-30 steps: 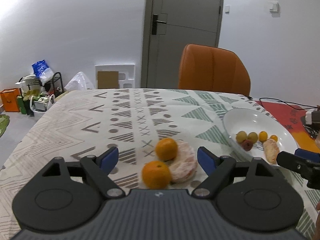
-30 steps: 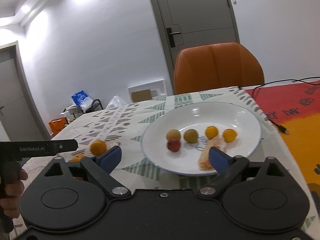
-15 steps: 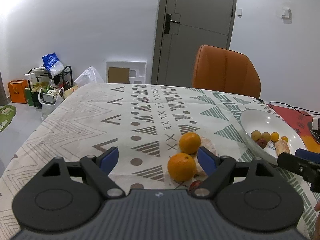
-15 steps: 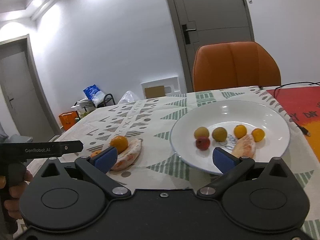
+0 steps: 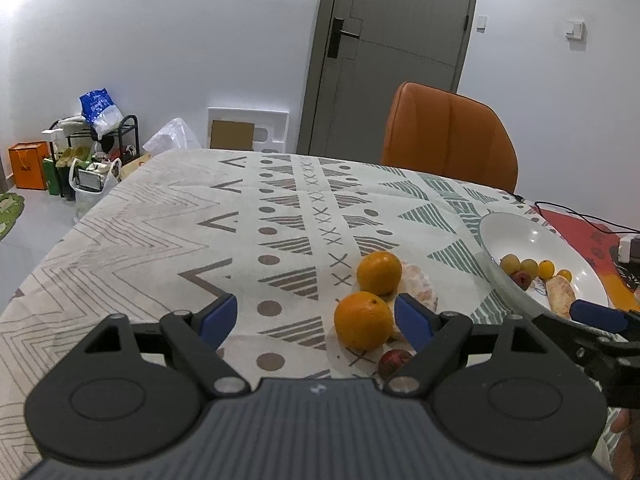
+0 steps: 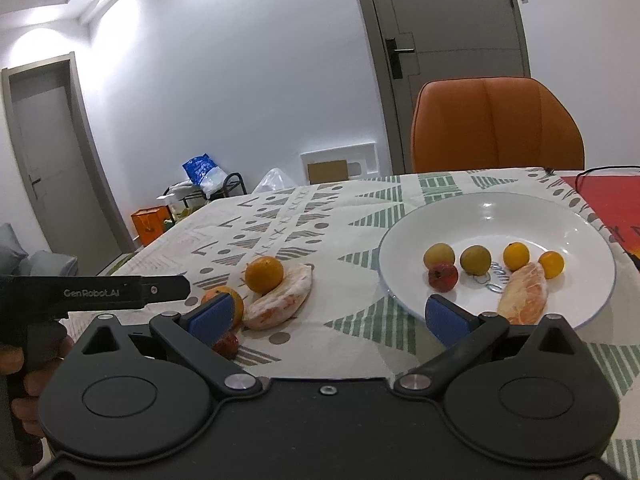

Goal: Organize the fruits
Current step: 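Move both open tools back toward the remaining fruit, then grasp an orange with the left tool while the right grasps another peeled orange piece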

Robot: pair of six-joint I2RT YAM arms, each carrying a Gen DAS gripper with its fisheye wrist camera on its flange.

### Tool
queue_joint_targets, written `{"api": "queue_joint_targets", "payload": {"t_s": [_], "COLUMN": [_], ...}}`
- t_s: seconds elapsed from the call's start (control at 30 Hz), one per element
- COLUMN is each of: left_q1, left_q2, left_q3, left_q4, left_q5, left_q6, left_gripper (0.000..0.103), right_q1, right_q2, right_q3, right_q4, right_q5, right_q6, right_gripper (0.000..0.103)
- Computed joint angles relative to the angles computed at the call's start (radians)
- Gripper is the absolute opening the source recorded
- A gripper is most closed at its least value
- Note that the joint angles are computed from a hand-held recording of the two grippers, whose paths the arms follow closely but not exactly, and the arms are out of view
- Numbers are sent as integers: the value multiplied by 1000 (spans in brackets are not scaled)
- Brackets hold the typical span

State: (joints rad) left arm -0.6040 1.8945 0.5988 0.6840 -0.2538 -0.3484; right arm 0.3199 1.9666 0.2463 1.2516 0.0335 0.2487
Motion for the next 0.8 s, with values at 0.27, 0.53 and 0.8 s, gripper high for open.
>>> {"api": "queue_joint_targets", "payload": {"t_s": [0.27, 0.53, 0.8], "left_q1": [7, 17, 24], "left_q2": [54, 119, 150], "left_q3": [34, 93, 117], "left_q4": [8, -7, -12], "left_q5": [33, 83, 139], "left_q6": [-11, -42, -39], "left_gripper": [82, 71, 38], "right_q1": [-1, -1, -2], "right_q2": [21, 30, 23], "right_q3": [27, 52, 61], "right_q4": [-26, -54, -73], "right_q5": [-4, -5, -6], "right_q6": [-2, -18, -24], "right_gripper": [103, 103, 103]}}
